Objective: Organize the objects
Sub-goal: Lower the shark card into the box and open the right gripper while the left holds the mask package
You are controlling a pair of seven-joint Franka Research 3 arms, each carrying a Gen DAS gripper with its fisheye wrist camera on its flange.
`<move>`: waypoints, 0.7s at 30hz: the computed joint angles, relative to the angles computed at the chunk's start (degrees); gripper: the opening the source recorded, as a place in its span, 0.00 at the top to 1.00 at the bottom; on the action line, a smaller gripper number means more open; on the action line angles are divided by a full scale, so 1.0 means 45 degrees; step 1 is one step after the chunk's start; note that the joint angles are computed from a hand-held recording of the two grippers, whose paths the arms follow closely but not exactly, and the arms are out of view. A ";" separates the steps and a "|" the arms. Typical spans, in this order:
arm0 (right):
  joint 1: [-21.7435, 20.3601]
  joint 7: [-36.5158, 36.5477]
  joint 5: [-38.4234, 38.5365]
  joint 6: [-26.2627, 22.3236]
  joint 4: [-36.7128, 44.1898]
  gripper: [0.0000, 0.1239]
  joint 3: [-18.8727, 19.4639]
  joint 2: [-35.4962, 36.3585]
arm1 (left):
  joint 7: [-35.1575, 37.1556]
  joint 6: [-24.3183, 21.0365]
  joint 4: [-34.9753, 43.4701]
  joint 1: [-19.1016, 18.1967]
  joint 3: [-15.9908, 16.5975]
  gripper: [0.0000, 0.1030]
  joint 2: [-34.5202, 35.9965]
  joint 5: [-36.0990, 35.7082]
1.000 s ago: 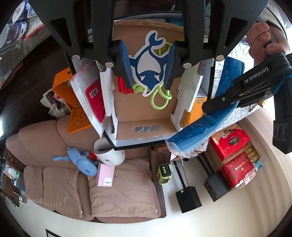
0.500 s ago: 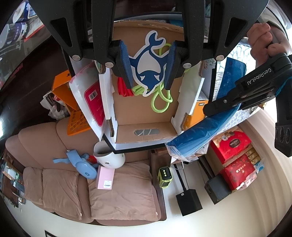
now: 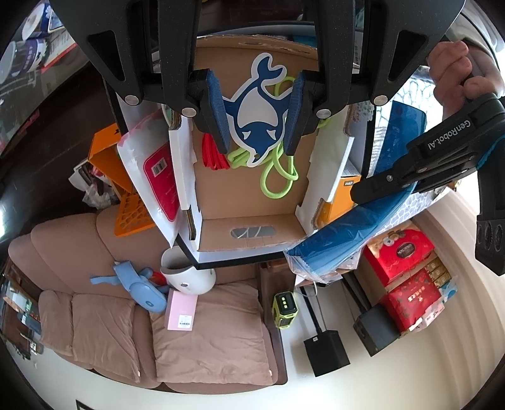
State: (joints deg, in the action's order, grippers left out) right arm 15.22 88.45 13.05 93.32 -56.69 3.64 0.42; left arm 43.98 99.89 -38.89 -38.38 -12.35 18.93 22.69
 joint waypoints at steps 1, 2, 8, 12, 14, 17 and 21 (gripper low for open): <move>-0.0001 -0.0005 0.0003 0.0009 -0.0027 0.72 -0.0002 -0.0011 | -0.0019 0.0039 -0.0084 0.0016 -0.0001 0.86 -0.0046 -0.0012; 0.0000 -0.0024 0.0017 0.0035 -0.0053 0.72 -0.0002 -0.0022 | -0.0033 -0.0014 0.0036 -0.0006 0.0001 0.86 0.0019 0.0009; -0.0023 0.0033 0.0120 0.0013 -0.0030 0.72 -0.0023 0.0042 | -0.0147 0.0072 -0.0261 0.0167 -0.0027 0.86 -0.0181 -0.0048; -0.0084 0.0211 0.0328 -0.0187 0.0127 0.72 -0.0066 0.0187 | -0.0219 0.0341 -0.0683 0.0483 -0.0131 0.86 -0.0434 -0.0369; -0.0133 0.0318 0.0519 -0.0189 0.0155 0.72 -0.0100 0.0205 | -0.0450 0.0708 -0.1261 0.0823 -0.0188 0.86 -0.0785 -0.0705; -0.0413 0.0369 0.1638 0.0132 -0.0120 0.72 -0.0296 0.0039 | -0.0830 0.1263 -0.2223 0.1226 -0.0318 0.86 -0.1367 -0.0933; -0.0634 0.0626 0.2192 0.0272 -0.0190 0.72 -0.0387 -0.0011 | -0.0744 0.1535 -0.2462 0.1481 -0.0566 0.86 -0.1480 -0.1045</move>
